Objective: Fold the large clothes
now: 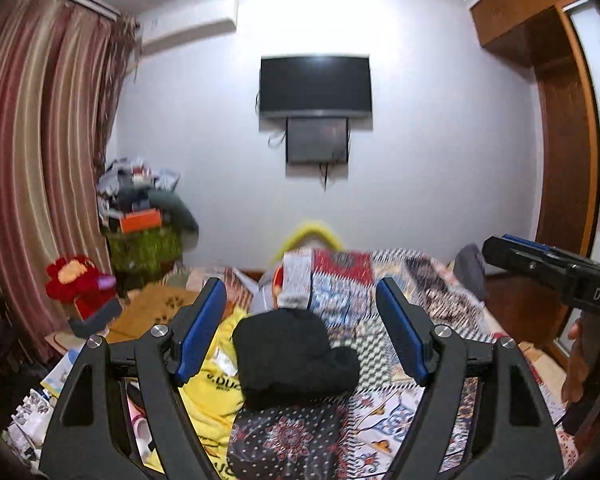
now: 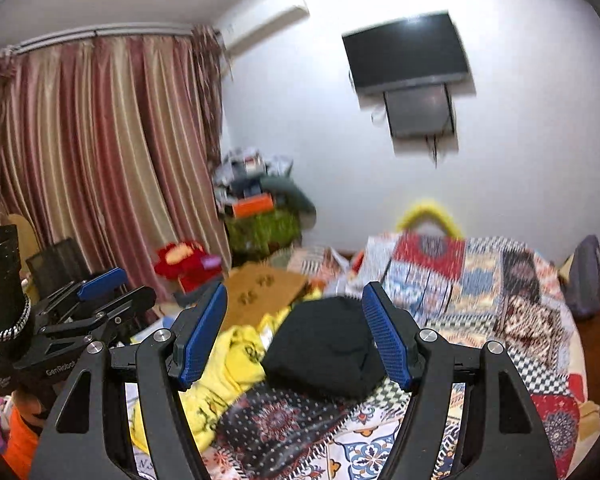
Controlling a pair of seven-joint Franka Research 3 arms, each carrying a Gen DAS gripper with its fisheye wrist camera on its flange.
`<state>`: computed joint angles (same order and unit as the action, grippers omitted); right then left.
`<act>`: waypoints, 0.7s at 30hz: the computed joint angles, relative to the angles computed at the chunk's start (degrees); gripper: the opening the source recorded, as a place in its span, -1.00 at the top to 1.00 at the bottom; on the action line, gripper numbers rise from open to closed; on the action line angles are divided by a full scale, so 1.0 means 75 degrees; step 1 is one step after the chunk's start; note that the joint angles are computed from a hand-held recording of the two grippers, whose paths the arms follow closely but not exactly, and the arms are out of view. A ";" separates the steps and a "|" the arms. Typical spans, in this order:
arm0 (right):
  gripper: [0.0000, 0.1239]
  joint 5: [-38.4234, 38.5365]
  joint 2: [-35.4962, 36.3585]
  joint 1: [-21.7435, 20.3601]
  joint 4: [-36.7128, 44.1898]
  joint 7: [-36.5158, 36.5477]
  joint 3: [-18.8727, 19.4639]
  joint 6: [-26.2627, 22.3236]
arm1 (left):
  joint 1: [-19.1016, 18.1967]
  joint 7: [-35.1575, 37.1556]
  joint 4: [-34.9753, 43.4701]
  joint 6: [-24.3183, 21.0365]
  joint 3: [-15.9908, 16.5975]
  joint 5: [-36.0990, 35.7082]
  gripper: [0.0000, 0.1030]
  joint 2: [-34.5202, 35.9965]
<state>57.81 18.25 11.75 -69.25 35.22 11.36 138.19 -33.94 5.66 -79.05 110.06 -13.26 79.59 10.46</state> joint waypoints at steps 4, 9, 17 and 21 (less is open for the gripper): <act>-0.07 0.0793 -0.0706 -0.0041 -0.0983 -0.0849 0.0050 0.0576 | -0.0451 -0.0326 0.0030 -0.0790 -0.0103 0.0726 -0.50 0.0086; -0.16 0.1058 -0.0972 0.0191 -0.1444 -0.1164 -0.0131 0.1036 | -0.0806 -0.0404 0.0076 -0.1427 -0.0117 0.1106 -0.69 0.0233; -0.63 0.0852 -0.1116 0.0444 -0.1729 -0.1009 -0.0243 0.1761 | -0.0986 -0.0380 0.0092 -0.1677 -0.0042 0.1075 -0.97 0.0332; -0.66 0.1009 -0.1288 0.0476 -0.2013 -0.1276 -0.0252 0.2036 | -0.0988 -0.0469 0.0049 -0.1692 -0.0040 0.0995 -0.97 0.0326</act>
<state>65.38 8.59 15.32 -84.34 25.65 9.47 153.46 -41.35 2.14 -78.69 97.37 -13.56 87.05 12.90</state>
